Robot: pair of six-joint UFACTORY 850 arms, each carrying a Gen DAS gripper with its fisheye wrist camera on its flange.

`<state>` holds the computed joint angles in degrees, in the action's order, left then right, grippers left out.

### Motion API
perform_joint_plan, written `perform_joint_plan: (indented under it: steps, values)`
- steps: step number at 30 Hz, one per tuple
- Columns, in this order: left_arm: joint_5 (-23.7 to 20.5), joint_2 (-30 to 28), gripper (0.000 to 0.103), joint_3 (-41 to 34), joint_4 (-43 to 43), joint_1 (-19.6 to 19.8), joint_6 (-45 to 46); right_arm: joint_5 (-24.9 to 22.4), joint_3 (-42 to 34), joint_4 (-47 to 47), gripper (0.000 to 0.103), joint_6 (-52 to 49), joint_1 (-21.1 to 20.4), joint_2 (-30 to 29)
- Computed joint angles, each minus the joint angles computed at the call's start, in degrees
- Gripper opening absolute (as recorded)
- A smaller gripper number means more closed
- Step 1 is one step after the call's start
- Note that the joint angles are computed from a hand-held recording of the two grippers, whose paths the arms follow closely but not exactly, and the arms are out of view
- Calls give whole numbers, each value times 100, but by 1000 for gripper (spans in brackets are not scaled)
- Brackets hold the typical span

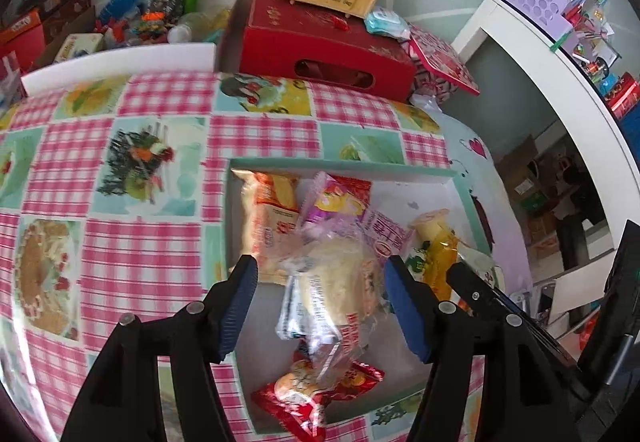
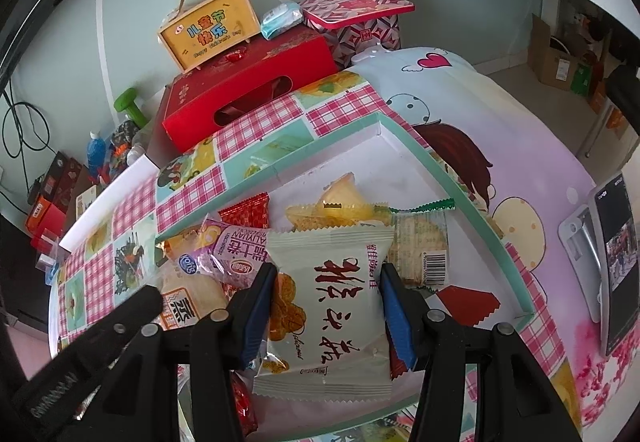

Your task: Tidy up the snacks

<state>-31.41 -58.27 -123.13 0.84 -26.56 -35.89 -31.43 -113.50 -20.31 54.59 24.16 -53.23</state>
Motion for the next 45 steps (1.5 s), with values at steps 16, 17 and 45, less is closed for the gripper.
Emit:
perform_joint_plan:
  steps: [16,17,45]
  values:
    - [-985,-10,73,34,1898,14,-1865,-401,-418,-5,70,-398,98,-267]
    - [-966,12,73,73,1903,21,-1895,-390,-419,19,72,-442,101,-269]
    - [-2088,204,99,591,3294,-13,-3245,-205,-361,-766,103,-398,436,-186]
